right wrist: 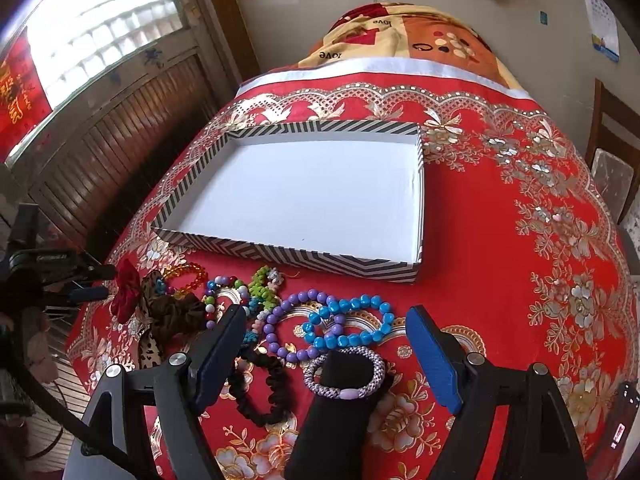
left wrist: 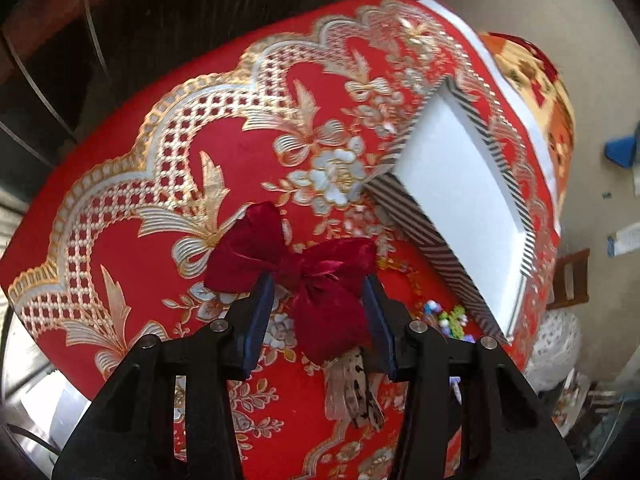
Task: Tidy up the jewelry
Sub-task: 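Grasp the red satin bow with the left tool, then carry the red bow toward the tray with left tool while right tool grasps orange bead bracelet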
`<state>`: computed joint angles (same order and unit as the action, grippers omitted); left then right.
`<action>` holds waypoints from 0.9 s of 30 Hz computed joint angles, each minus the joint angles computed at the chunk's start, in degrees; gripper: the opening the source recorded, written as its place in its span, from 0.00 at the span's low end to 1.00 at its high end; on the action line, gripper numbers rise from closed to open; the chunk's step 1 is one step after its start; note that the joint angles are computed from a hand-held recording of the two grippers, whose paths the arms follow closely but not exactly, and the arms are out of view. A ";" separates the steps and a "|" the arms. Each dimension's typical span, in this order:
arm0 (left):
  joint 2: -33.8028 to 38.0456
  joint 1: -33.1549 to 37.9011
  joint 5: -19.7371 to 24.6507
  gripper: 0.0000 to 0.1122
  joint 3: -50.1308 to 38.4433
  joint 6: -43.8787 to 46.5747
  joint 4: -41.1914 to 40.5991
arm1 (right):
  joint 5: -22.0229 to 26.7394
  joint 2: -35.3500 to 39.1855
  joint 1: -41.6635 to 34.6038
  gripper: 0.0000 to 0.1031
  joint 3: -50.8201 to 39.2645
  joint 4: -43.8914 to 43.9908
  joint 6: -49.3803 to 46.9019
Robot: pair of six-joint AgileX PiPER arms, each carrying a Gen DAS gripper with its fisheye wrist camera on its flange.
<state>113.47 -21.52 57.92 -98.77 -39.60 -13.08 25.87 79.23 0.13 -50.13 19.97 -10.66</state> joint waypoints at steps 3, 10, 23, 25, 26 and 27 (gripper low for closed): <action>1.24 -0.18 0.32 0.40 -1.13 -1.94 0.14 | 0.16 -0.32 -0.85 0.77 0.31 1.14 -1.28; 6.29 -1.06 3.14 0.40 -7.10 -5.29 1.19 | 1.31 1.13 -3.01 0.77 -0.57 5.70 -5.86; 10.26 0.77 7.24 0.40 -13.05 -4.99 2.32 | 6.70 17.25 7.82 0.51 -16.20 13.44 -15.89; 10.48 1.38 7.31 0.40 -13.54 -5.17 2.37 | 7.43 22.25 11.14 0.47 -21.55 9.60 -13.70; 11.08 1.63 8.02 0.40 -14.45 -5.01 2.59 | 7.90 24.42 12.26 0.44 -23.94 8.08 -12.67; 11.18 2.00 8.24 0.40 -14.39 -4.72 2.16 | 9.00 26.96 13.14 0.41 -26.81 6.90 -12.00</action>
